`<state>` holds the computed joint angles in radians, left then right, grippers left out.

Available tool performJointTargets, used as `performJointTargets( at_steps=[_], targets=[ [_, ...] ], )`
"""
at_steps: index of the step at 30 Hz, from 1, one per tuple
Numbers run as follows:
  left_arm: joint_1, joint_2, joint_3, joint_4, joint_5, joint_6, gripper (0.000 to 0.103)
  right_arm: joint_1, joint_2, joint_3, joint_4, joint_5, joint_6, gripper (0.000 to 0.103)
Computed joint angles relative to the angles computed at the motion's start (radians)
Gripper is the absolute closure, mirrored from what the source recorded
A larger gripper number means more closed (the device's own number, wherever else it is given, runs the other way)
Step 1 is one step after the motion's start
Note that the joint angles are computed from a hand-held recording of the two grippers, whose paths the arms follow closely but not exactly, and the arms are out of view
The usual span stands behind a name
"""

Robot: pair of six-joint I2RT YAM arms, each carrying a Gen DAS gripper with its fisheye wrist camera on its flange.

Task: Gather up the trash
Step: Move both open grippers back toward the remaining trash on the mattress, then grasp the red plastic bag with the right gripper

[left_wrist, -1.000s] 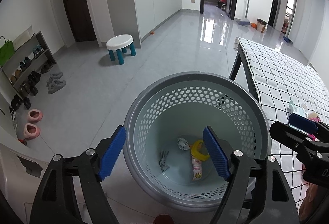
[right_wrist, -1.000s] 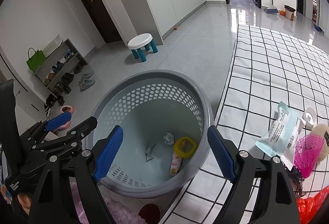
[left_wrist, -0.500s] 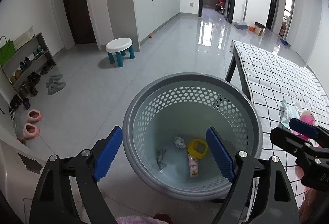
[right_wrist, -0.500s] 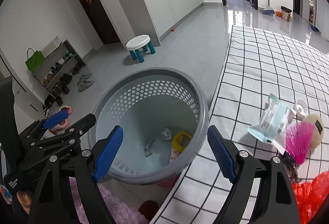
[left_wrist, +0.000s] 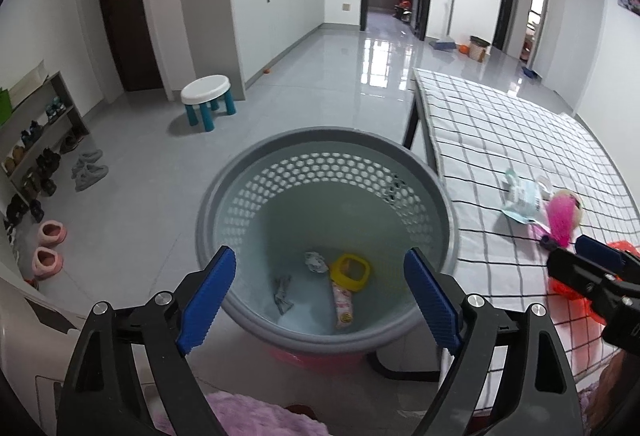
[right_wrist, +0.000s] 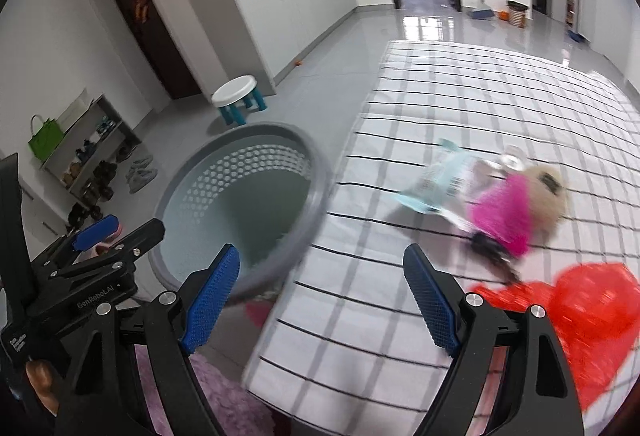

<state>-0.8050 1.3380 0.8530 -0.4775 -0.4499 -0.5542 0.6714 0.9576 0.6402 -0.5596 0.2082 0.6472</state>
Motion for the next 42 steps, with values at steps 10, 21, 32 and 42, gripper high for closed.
performJointTargets(
  at_steps=[10, 21, 32, 42],
  targets=[
    [-0.13, 0.069, 0.062, -0.009, -0.014, -0.059, 0.019, -0.252, -0.343, -0.03, -0.331, -0.005, -0.152, 0.023],
    [-0.231, 0.184, 0.154, -0.034, -0.032, -0.112, 0.019, -0.742, -0.394, -0.081, -0.368, -0.295, -0.598, 0.023],
    [-0.277, 0.258, 0.215, -0.051, -0.036, -0.127, 0.019, -0.736, -0.361, -0.178, -0.311, -0.271, -0.66, 0.023],
    [-0.296, 0.323, 0.259, -0.048, -0.019, -0.133, 0.019, -0.723, -0.305, -0.256, -0.2, -0.214, -0.667, 0.029]
  ],
)
